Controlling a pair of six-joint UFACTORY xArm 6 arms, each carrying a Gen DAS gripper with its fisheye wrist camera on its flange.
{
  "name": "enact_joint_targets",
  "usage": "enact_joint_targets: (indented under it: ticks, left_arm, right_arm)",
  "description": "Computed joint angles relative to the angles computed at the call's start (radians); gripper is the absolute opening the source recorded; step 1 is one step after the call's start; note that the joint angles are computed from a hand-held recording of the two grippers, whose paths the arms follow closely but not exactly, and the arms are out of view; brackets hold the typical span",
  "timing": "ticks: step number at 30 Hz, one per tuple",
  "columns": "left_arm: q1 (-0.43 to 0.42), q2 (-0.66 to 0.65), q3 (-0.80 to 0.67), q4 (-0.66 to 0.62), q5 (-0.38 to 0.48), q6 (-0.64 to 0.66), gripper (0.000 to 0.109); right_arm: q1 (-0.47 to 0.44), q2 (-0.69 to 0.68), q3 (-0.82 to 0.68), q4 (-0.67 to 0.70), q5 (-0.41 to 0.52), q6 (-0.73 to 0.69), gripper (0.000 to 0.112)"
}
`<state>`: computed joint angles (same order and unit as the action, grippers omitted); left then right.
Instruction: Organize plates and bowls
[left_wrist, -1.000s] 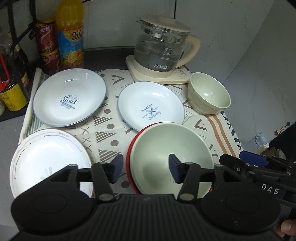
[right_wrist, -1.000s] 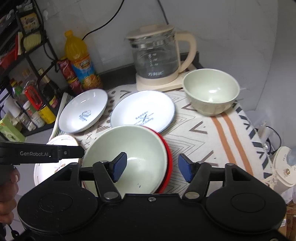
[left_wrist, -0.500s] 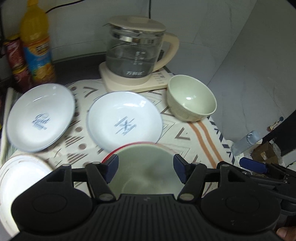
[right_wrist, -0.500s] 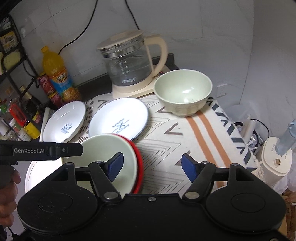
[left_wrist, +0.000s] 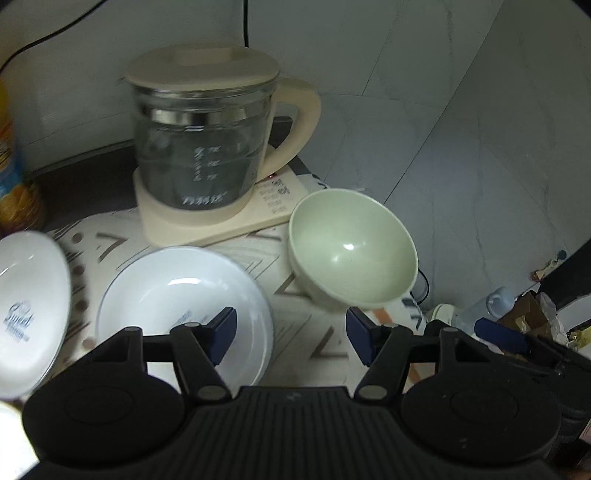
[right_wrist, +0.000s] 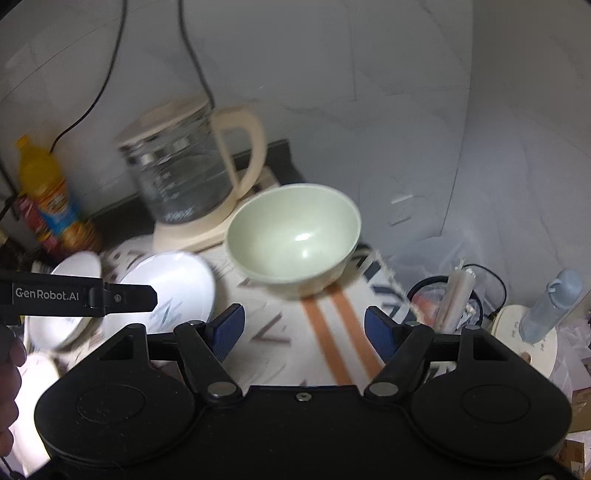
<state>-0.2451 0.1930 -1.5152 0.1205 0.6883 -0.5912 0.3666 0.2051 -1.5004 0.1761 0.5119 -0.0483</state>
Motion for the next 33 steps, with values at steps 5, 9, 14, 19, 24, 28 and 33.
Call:
enact_joint_targets:
  ticks: [5,9,14,19,24,28,33]
  left_arm:
    - [0.011,0.123,-0.134,-0.008,0.022,0.004,0.063]
    - [0.015,0.199,-0.218,0.010,0.039,-0.005,0.063]
    - [0.022,0.277,-0.303,-0.003,0.069,0.012,0.063]
    - [0.024,0.343,-0.372,-0.045,0.093,0.035,0.063]
    - [0.032,0.409,-0.451,-0.116,0.157,0.058,0.026]
    - [0.040,0.448,-0.513,-0.167,0.231,0.046,0.013]
    - [0.042,0.399,-0.457,-0.199,0.209,0.058,0.012]
  right_arm:
    - [-0.015,0.095,-0.096,-0.015,-0.007,0.084,0.071]
    - [-0.023,0.167,-0.172,-0.050,0.002,0.149,0.071]
    - [-0.032,0.250,-0.270,-0.095,0.033,0.221,0.071]
    - [-0.037,0.308,-0.338,-0.121,0.070,0.283,0.071]
    - [-0.037,0.360,-0.402,-0.106,0.120,0.299,0.066]
    - [-0.034,0.433,-0.494,-0.031,0.207,0.239,0.032]
    - [-0.013,0.418,-0.500,-0.113,0.233,0.253,0.021]
